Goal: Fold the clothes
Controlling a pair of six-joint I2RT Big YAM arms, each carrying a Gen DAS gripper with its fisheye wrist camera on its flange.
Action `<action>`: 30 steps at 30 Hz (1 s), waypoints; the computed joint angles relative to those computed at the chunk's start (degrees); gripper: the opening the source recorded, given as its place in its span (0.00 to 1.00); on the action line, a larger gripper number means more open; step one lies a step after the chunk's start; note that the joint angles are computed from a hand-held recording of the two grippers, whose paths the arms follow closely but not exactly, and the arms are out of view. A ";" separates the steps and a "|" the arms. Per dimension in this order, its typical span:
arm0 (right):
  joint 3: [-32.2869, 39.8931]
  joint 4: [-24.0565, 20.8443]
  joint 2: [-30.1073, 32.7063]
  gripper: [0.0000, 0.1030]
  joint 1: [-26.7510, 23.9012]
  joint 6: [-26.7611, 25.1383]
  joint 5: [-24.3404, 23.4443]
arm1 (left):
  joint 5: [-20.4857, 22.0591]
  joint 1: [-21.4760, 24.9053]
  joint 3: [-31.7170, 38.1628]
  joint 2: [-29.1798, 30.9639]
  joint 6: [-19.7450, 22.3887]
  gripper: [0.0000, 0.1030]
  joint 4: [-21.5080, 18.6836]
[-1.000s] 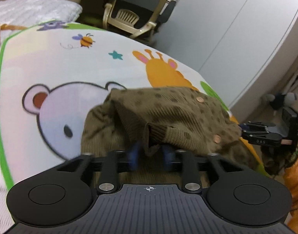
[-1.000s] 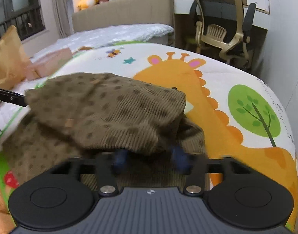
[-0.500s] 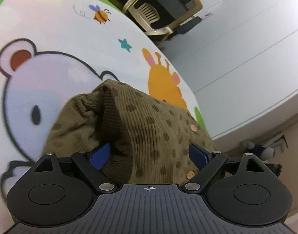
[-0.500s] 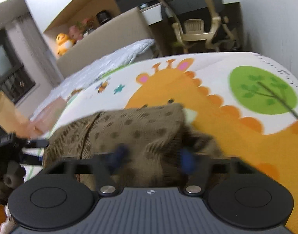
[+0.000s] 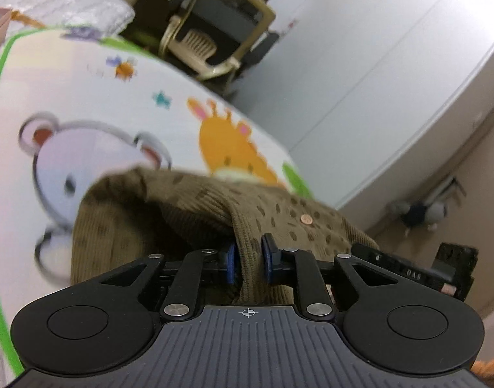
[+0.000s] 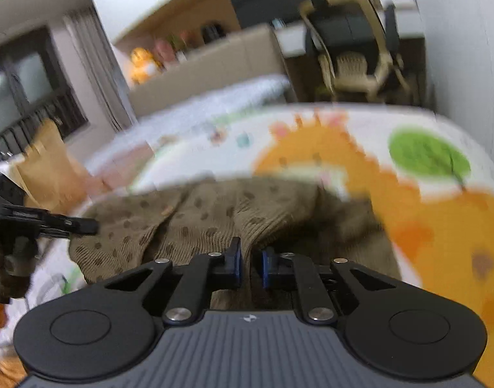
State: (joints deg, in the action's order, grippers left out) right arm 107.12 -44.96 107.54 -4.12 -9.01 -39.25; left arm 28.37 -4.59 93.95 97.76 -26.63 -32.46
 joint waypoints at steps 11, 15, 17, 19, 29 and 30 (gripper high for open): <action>-5.32 5.27 -0.93 0.52 -0.20 2.04 6.45 | 5.52 2.04 -7.01 0.13 -5.13 0.91 10.59; -7.16 8.17 -0.86 0.62 1.24 1.55 9.18 | 4.00 2.27 -5.34 4.34 -13.63 0.91 16.63; -8.59 10.33 -1.23 0.66 1.73 1.30 10.56 | 3.49 1.63 -3.71 6.72 -16.93 0.91 18.70; -8.49 10.26 -1.15 0.68 1.68 1.32 10.56 | 5.31 1.03 -1.86 8.27 -18.08 0.91 20.16; -8.86 10.83 -1.23 0.74 1.57 1.35 10.82 | 13.09 4.20 -5.71 2.84 -22.12 0.92 25.47; -8.91 10.90 -1.25 0.75 1.54 1.34 10.82 | 11.54 4.73 -6.35 1.68 -21.30 0.92 24.49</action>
